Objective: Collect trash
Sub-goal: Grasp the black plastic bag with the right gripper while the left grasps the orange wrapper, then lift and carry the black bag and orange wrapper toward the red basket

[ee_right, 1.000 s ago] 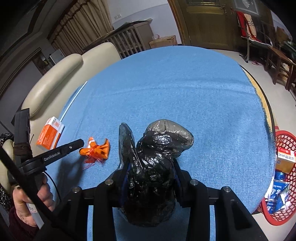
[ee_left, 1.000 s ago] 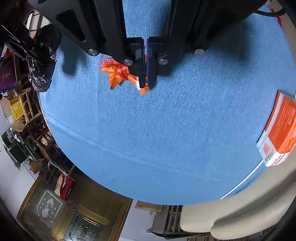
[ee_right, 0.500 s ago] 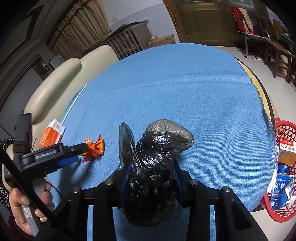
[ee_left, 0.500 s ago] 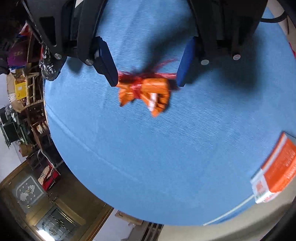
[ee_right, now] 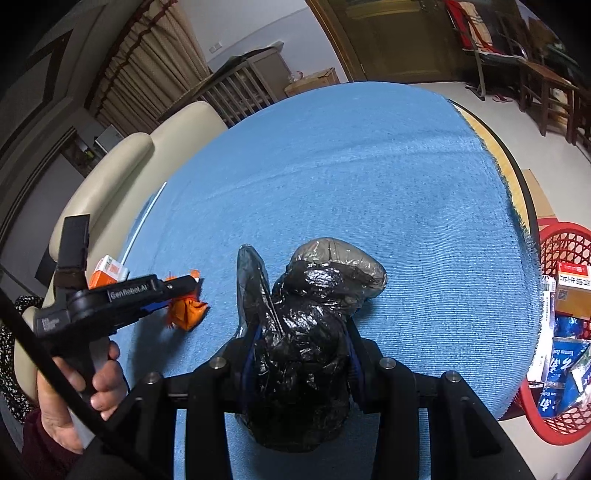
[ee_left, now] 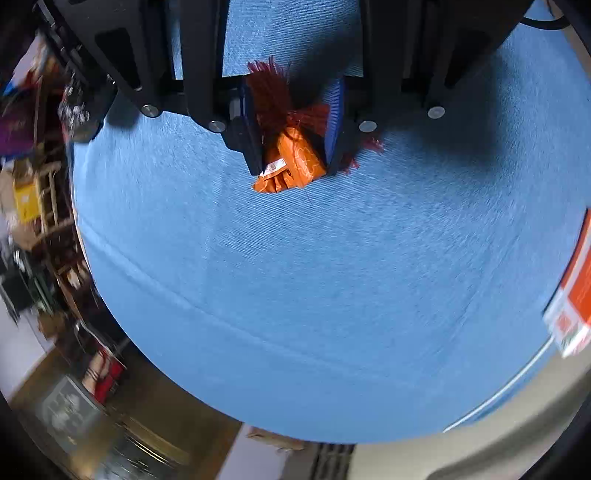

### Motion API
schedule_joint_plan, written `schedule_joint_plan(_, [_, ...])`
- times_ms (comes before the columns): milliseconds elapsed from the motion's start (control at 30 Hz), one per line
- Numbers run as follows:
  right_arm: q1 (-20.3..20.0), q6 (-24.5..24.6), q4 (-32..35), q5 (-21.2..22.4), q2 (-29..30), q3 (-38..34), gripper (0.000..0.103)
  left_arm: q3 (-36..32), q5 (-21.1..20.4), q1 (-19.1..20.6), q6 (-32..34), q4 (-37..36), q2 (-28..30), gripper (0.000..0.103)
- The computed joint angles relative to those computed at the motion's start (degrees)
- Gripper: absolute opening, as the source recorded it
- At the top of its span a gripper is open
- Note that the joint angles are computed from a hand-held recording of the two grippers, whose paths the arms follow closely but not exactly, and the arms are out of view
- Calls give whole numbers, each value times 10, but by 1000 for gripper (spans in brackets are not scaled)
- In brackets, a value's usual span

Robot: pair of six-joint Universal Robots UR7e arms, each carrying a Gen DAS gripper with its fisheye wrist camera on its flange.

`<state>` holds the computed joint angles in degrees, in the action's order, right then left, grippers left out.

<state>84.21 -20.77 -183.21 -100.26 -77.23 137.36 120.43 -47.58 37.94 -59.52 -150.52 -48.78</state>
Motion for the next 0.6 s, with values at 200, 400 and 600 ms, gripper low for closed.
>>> schedule_joint_plan(200, [11,3,-18,-6,0,8,42,3,27,-38,15,26,-1,33])
schedule_joint_plan(400, [16,1,-33,-8,-17,29,42,18,67,-96,-20,90,-22,33])
schedule_joint_plan(600, [23,-13,-37,-5,-50,51,42,28,113,-158,-56,174,-43,33])
